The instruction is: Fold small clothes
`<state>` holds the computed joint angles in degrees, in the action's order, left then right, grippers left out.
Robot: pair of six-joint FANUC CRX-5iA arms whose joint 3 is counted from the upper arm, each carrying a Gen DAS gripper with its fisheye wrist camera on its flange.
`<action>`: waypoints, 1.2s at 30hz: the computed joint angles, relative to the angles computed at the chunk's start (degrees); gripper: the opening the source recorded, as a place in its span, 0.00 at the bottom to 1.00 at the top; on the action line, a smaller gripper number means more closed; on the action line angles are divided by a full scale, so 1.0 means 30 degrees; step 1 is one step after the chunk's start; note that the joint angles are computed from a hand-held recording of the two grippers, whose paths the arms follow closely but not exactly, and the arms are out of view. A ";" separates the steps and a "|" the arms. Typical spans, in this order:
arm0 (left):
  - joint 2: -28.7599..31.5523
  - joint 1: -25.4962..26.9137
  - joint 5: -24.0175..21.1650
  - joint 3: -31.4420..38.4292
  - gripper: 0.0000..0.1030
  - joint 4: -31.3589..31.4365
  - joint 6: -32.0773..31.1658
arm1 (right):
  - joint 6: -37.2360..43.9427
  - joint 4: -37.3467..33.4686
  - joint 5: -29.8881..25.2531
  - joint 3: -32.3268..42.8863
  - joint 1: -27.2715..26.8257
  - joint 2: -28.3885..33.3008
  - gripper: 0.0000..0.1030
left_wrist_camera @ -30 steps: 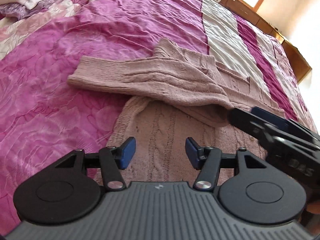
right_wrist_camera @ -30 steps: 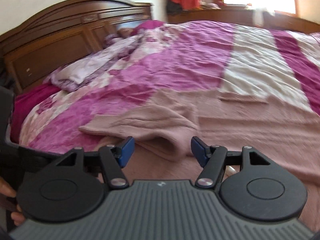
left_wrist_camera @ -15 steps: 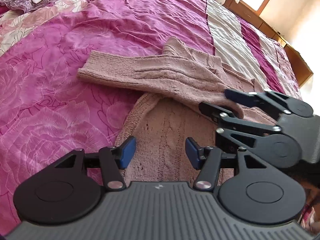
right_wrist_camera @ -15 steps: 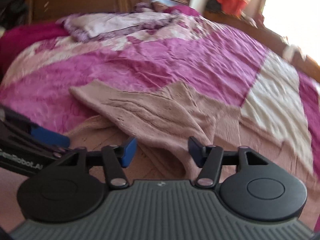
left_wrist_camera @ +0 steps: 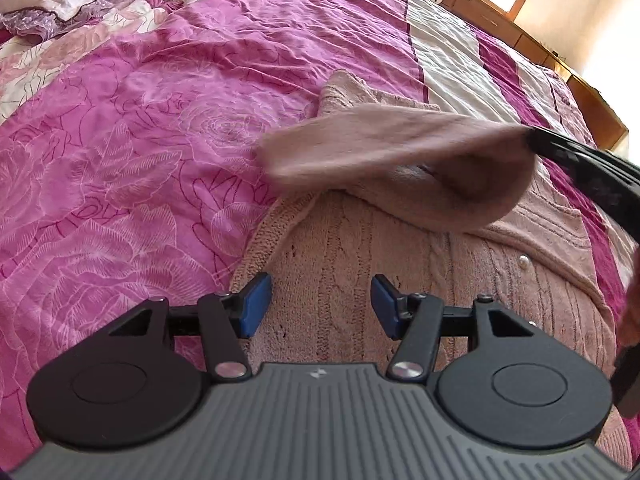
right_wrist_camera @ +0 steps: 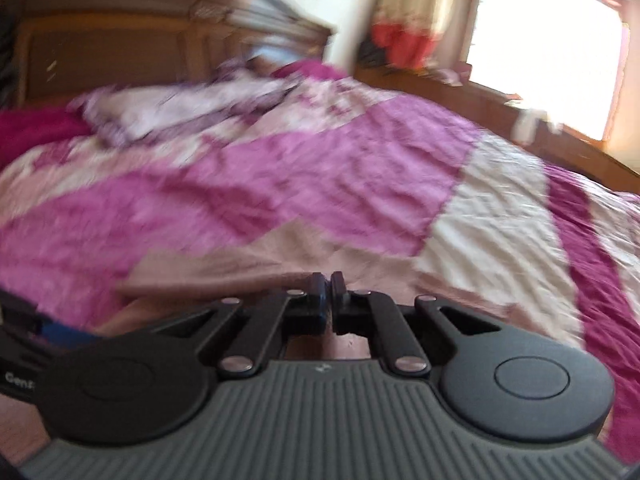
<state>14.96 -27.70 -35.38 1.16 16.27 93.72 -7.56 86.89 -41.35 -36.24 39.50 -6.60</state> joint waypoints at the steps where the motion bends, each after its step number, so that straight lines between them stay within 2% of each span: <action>1: 0.0009 0.0023 0.0021 -0.0023 0.61 0.0065 0.0002 | -0.0416 -0.0044 -0.0501 -0.0182 -0.0033 -0.0175 0.05; 6: 0.0113 -0.0021 -0.0053 0.0159 0.61 -0.0217 0.0197 | -0.0882 -0.2613 -0.3439 -0.1204 0.0751 -0.1083 0.04; 11: 0.0229 -0.0174 -0.0202 0.0478 0.61 -0.0882 0.0698 | 0.0265 -0.6271 -0.3757 -0.1555 0.1096 -0.1862 0.06; 14: 0.0272 -0.0202 -0.0239 0.0568 0.61 -0.1035 0.0807 | -0.0186 -0.6146 -0.4279 -0.1630 0.1628 -0.1931 0.07; 18: 0.0275 -0.0205 -0.0286 0.0595 0.61 -0.1053 0.0793 | 0.0298 -0.5074 -0.2739 -0.1482 0.1601 -0.1923 0.09; 19: 0.0235 -0.0200 -0.0303 0.0558 0.61 -0.1008 0.0731 | 0.0445 -0.4882 -0.1991 -0.1418 0.1461 -0.1887 0.16; 20: 0.0201 -0.0173 -0.0359 0.0535 0.61 -0.0898 0.0609 | 0.0381 -0.4624 -0.1393 -0.1381 0.1347 -0.1869 0.34; 22: 0.0071 -0.0077 -0.0380 0.0374 0.61 -0.0509 0.0247 | -0.0319 -0.3585 -0.0423 -0.1433 0.1137 -0.1644 0.55; 30: -0.0717 0.0367 -0.0871 -0.0392 0.61 0.0830 -0.1682 | 0.1016 -0.2686 0.3362 -0.0480 0.0541 -0.0202 0.56; 36: -0.1425 0.0600 -0.0691 -0.1143 0.61 0.1059 -0.2188 | 0.3073 -0.4743 0.4782 0.0925 0.0449 0.1464 0.55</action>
<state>10.68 -25.90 -37.46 -2.27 19.45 87.16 1.66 72.66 -27.00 -33.46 40.84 -2.21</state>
